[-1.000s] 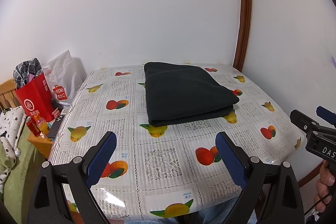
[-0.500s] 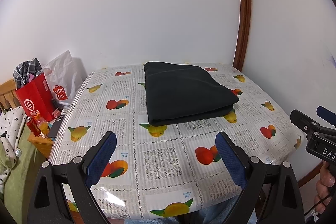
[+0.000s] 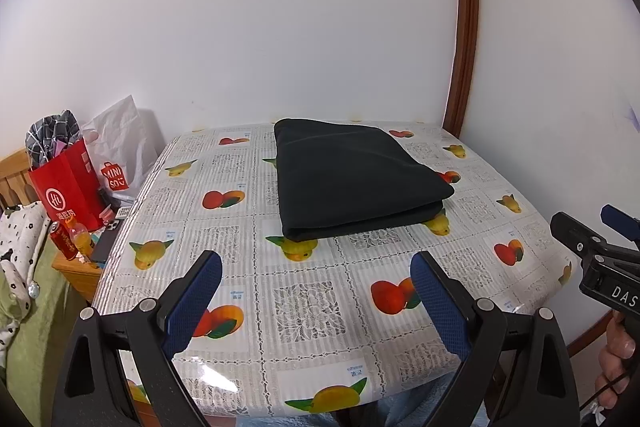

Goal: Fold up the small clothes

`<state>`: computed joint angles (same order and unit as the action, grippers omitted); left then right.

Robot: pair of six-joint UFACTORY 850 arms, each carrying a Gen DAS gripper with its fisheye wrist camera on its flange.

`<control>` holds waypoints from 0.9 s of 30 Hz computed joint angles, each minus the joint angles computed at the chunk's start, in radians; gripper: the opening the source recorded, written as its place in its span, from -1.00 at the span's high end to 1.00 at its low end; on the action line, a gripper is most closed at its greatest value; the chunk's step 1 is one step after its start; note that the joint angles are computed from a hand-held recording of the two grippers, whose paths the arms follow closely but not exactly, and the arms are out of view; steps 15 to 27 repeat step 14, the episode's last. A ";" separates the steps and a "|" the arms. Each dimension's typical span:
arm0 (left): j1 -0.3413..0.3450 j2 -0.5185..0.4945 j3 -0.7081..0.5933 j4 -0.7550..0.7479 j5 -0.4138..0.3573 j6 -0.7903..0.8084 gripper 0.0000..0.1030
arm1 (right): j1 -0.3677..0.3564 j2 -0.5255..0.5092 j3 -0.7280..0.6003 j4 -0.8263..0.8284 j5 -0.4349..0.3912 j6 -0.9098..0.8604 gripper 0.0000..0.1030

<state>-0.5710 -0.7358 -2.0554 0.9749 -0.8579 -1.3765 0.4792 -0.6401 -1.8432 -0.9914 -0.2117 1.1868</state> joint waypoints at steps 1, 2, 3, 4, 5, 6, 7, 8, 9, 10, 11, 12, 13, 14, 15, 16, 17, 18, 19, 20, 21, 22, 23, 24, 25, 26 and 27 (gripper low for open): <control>0.000 0.003 0.004 0.003 0.003 -0.003 -0.85 | 0.000 0.000 0.001 -0.001 0.000 0.002 -0.99; 0.000 0.002 0.004 0.004 0.003 -0.004 -0.85 | 0.000 0.000 0.001 0.000 0.000 0.000 -0.99; 0.000 0.003 0.003 0.005 0.004 -0.004 -0.85 | -0.001 0.000 0.001 0.000 0.002 -0.001 -0.99; 0.000 0.004 0.005 0.005 0.005 -0.005 -0.85 | -0.001 0.000 0.001 -0.004 0.001 0.003 -0.99; 0.001 0.004 0.004 0.003 0.007 -0.002 -0.85 | 0.000 0.000 0.001 -0.008 0.001 0.009 -0.99; 0.001 0.004 0.004 0.002 0.007 -0.001 -0.85 | 0.001 0.001 0.002 -0.015 0.000 0.017 -0.99; 0.003 0.003 0.003 0.001 0.007 0.001 -0.85 | 0.002 0.001 0.002 -0.015 -0.001 0.016 -0.99; 0.002 0.002 0.001 0.000 0.005 0.000 -0.85 | 0.003 -0.001 -0.001 -0.006 -0.003 0.009 -0.99; 0.003 0.003 0.002 -0.003 0.006 0.001 -0.85 | 0.004 -0.002 -0.003 -0.002 -0.006 0.006 -0.99; 0.004 0.002 0.000 -0.007 0.006 0.003 -0.85 | 0.004 -0.005 -0.007 0.003 -0.008 0.001 -0.99; 0.008 0.002 0.000 -0.010 0.008 0.006 -0.85 | 0.005 -0.005 -0.008 0.005 -0.009 0.000 -0.99; 0.010 0.001 -0.002 -0.013 0.008 0.008 -0.85 | 0.005 -0.007 -0.012 0.013 -0.011 -0.008 -0.99; 0.013 -0.001 -0.005 -0.018 0.009 0.012 -0.85 | 0.006 -0.011 -0.018 0.025 -0.013 -0.020 -0.99; 0.018 -0.003 -0.007 -0.024 0.012 0.017 -0.85 | 0.006 -0.016 -0.026 0.042 -0.016 -0.039 -0.99; 0.018 -0.003 -0.007 -0.024 0.012 0.017 -0.85 | 0.006 -0.016 -0.026 0.042 -0.016 -0.039 -0.99; 0.018 -0.003 -0.007 -0.024 0.012 0.017 -0.85 | 0.006 -0.016 -0.026 0.042 -0.016 -0.039 -0.99; 0.018 -0.003 -0.007 -0.024 0.012 0.017 -0.85 | 0.006 -0.016 -0.026 0.042 -0.016 -0.039 -0.99; 0.018 -0.003 -0.007 -0.024 0.012 0.017 -0.85 | 0.006 -0.016 -0.026 0.042 -0.016 -0.039 -0.99; 0.018 -0.003 -0.007 -0.024 0.012 0.017 -0.85 | 0.006 -0.016 -0.026 0.042 -0.016 -0.039 -0.99; 0.018 -0.003 -0.007 -0.024 0.012 0.017 -0.85 | 0.006 -0.016 -0.026 0.042 -0.016 -0.039 -0.99; 0.018 -0.003 -0.007 -0.024 0.012 0.017 -0.85 | 0.006 -0.016 -0.026 0.042 -0.016 -0.039 -0.99; 0.018 -0.003 -0.007 -0.024 0.012 0.017 -0.85 | 0.006 -0.016 -0.026 0.042 -0.016 -0.039 -0.99; 0.018 -0.003 -0.007 -0.024 0.012 0.017 -0.85 | 0.006 -0.016 -0.026 0.042 -0.016 -0.039 -0.99; 0.018 -0.003 -0.007 -0.024 0.012 0.017 -0.85 | 0.006 -0.016 -0.026 0.042 -0.016 -0.039 -0.99; 0.018 -0.003 -0.007 -0.024 0.012 0.017 -0.85 | 0.006 -0.016 -0.026 0.042 -0.016 -0.039 -0.99; 0.018 -0.003 -0.007 -0.024 0.012 0.017 -0.85 | 0.006 -0.016 -0.026 0.042 -0.016 -0.039 -0.99; 0.018 -0.003 -0.007 -0.024 0.012 0.017 -0.85 | 0.006 -0.016 -0.026 0.042 -0.016 -0.039 -0.99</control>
